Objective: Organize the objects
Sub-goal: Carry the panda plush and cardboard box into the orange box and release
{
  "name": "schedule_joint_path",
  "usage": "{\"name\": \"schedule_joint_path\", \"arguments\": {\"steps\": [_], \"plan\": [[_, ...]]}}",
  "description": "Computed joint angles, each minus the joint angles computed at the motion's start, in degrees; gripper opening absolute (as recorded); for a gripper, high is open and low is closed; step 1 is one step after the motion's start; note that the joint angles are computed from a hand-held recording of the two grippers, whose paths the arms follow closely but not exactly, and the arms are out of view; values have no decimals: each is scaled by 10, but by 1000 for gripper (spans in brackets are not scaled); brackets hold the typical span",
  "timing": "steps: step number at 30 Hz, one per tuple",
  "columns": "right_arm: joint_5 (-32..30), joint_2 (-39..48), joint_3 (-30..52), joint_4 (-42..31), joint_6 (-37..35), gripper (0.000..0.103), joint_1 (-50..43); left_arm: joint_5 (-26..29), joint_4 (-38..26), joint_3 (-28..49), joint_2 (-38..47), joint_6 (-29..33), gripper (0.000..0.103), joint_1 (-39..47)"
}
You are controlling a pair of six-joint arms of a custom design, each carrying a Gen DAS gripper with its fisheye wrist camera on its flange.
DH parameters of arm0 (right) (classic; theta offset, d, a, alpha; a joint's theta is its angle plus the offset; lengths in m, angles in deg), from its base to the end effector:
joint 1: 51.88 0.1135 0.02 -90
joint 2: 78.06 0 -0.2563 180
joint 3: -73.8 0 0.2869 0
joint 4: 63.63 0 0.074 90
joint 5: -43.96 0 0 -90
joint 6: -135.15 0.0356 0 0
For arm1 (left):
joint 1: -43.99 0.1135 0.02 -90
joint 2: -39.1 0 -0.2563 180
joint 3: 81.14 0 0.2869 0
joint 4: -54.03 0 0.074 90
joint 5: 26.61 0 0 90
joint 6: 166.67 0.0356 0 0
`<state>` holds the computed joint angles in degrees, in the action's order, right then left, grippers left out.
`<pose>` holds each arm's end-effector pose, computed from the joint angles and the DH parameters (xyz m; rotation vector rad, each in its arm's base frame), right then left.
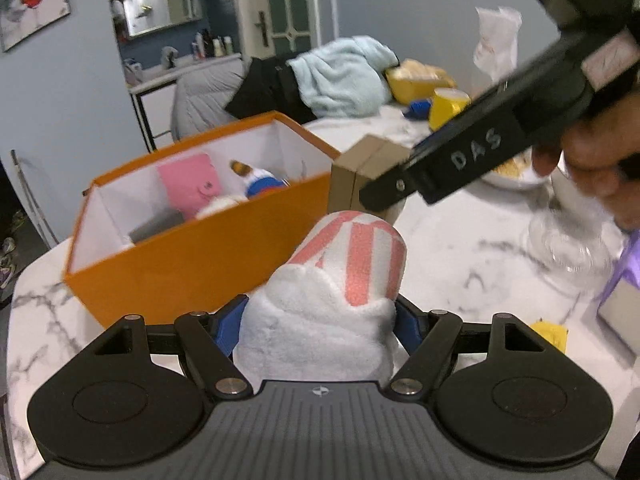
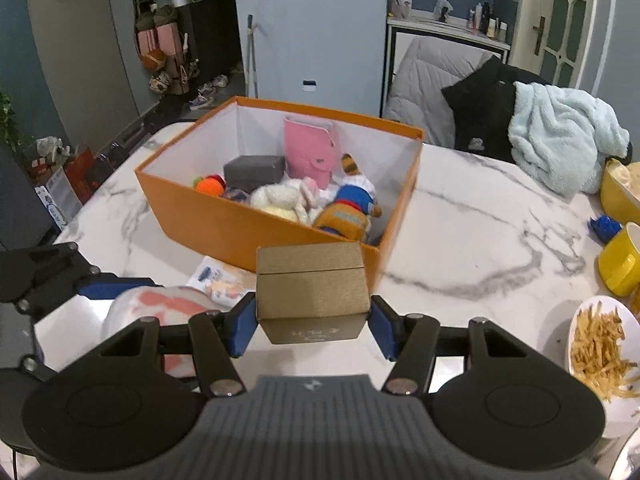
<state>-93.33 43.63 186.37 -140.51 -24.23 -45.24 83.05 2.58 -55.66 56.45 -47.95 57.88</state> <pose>0.4388 0.0774 0.1882 -1.5764 1.9547 0.8930 0.1365 0.0214 0.1567 0.4606 2.2261 -0.0105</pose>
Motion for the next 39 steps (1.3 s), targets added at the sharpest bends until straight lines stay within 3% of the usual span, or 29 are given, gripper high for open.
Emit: {"name": "schedule_joint_path", "arguments": {"steps": [6, 13, 19, 23, 27, 30, 31, 33, 36, 39], "plan": [[-52, 9, 45, -53, -21, 61, 17, 67, -6, 49, 39, 34, 87, 115], [-103, 58, 154, -97, 25, 60, 54, 83, 84, 128, 168, 13, 87, 165], [-119, 138, 287, -136, 61, 60, 85, 25, 187, 184, 290, -26, 87, 126], [-113, 165, 335, -95, 109, 60, 109, -13, 255, 216, 376, -52, 87, 87], [-119, 242, 445, -121, 140, 60, 133, -51, 309, 235, 452, -53, 87, 71], [-130, 243, 415, -48, 180, 60, 150, -67, 365, 235, 492, -61, 87, 68], [-137, 263, 442, -63, 163, 60, 154, -105, 379, 234, 502, -85, 87, 59], [-127, 270, 437, -31, 189, 60, 166, -117, 396, 242, 533, -88, 87, 58], [-109, 301, 472, -45, 176, 60, 181, -133, 410, 247, 568, -78, 87, 55], [-102, 280, 415, 14, 181, 60, 190, -140, 453, 236, 584, -77, 87, 55]]}}
